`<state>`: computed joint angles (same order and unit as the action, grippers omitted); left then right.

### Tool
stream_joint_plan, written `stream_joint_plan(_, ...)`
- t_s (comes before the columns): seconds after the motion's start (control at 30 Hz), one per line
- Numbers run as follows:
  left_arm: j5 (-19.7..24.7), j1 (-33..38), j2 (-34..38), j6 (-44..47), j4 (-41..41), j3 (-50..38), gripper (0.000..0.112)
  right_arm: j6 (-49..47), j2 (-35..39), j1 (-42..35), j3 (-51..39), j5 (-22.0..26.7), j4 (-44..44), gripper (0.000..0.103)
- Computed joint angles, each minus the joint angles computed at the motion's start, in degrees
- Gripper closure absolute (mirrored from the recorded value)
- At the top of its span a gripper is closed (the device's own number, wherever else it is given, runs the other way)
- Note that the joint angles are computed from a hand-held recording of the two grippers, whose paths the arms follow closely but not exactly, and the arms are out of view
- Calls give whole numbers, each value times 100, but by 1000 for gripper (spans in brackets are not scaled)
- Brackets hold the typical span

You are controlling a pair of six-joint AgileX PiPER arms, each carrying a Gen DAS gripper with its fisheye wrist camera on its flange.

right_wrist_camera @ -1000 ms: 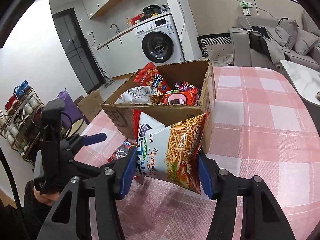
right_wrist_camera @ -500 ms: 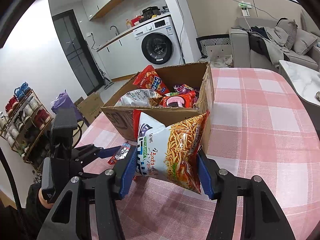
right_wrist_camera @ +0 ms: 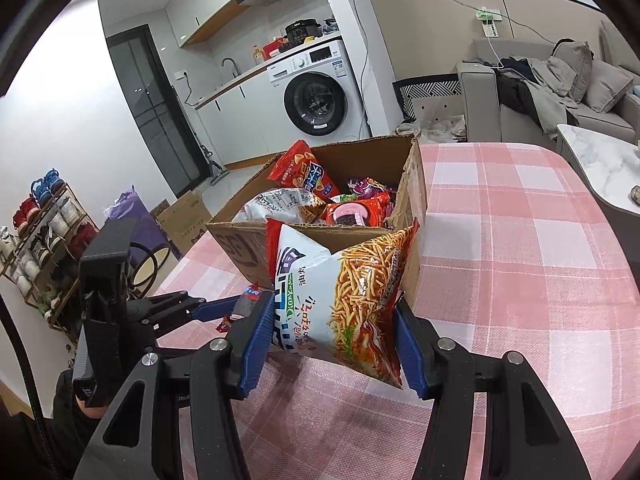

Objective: Organize snacks
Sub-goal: 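Lift both packets and carry them over the SF box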

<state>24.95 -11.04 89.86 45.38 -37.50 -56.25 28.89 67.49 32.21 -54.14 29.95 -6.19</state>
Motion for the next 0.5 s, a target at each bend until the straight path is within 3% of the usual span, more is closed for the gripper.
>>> stream_joint_plan(0.5, 768, 610, -1413, 334, -433, 166, 65, 395, -273, 144, -26, -45, -371, 46)
